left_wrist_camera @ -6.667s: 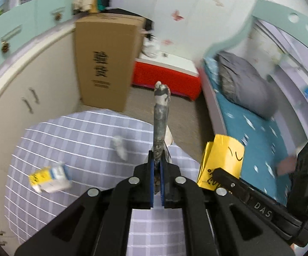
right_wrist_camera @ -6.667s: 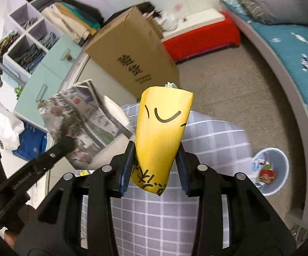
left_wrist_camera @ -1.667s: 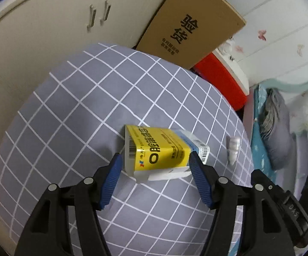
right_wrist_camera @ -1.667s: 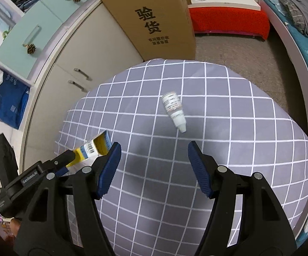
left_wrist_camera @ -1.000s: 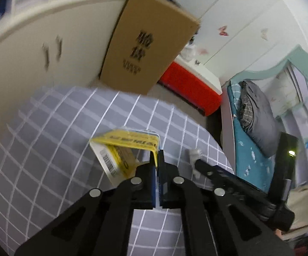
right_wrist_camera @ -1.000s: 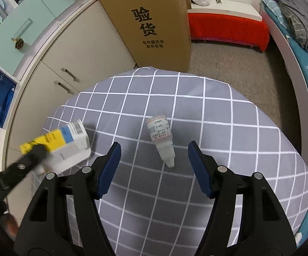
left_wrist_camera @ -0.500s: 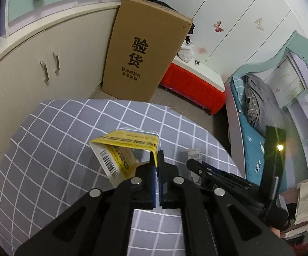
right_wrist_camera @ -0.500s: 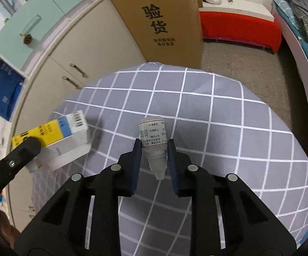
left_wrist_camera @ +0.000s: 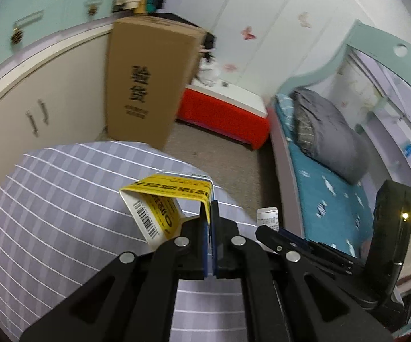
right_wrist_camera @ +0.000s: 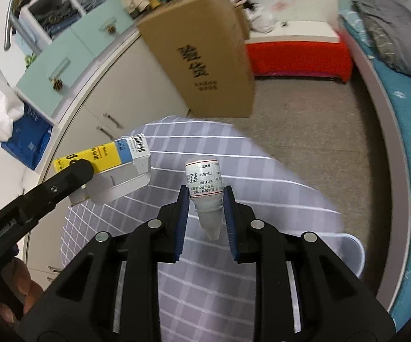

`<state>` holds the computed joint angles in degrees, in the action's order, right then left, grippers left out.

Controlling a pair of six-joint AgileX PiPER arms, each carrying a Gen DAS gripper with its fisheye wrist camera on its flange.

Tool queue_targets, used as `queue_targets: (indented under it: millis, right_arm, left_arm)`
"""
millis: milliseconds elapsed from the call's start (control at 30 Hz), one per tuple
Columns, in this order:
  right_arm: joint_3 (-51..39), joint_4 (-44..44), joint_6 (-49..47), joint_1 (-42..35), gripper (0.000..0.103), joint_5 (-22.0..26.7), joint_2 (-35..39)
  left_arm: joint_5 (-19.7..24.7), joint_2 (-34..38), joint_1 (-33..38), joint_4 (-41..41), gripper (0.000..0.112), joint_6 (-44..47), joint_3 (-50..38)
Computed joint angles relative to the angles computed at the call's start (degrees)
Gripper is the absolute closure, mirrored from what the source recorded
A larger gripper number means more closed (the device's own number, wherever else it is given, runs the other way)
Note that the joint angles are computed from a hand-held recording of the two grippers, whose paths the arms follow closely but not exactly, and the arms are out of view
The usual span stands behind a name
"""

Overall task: Collect trash
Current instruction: 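Carry both items to the bucket and open the right gripper over it, then open the left gripper to drop the yellow-white box into the bucket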

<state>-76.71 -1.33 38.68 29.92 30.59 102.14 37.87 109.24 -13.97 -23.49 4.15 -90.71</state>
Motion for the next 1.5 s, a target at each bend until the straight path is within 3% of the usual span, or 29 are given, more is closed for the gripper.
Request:
queue_targets:
  millis: [267,533,700,733,767,800,1500]
  right_arm:
    - [24.2,1.6,-3.6,-11.2,0.079,-0.1,-25.7]
    - [36.8,18.1,-25.0,-31.1,0.078,6.4,-42.6]
    - [39.6,26.4,-36.5,-41.4,0.076,9.9,-45.7]
    - [39.9,27.9,-39.0,-43.8,0.071,11.0,-46.0]
    - [40.3,30.0,-42.1,-46.5,0.051,12.2,-46.0]
    - [40.5,31.1,-44.0,-48.5,0.043,13.2,-46.0]
    - [40.7,41.2,-68.9,-82.6,0.042,32.0,-51.7]
  left_arm:
    - [0.8,-0.8,-18.0,9.5,0.111,-14.5,-2.4]
    - [5.8,4.9,-30.5,15.8,0.111,-22.9,-11.6]
    - [10.6,9.4,-33.8,16.8,0.111,-24.2,-18.7]
    - [11.3,10.0,-34.3,16.9,0.111,-24.6,-19.7]
    - [12.1,10.8,-34.8,17.0,0.111,-24.9,-21.1]
    - [13.1,11.7,-34.9,17.2,0.111,-25.0,-22.6]
    - [30.6,27.3,-41.9,17.2,0.110,-24.9,-50.6]
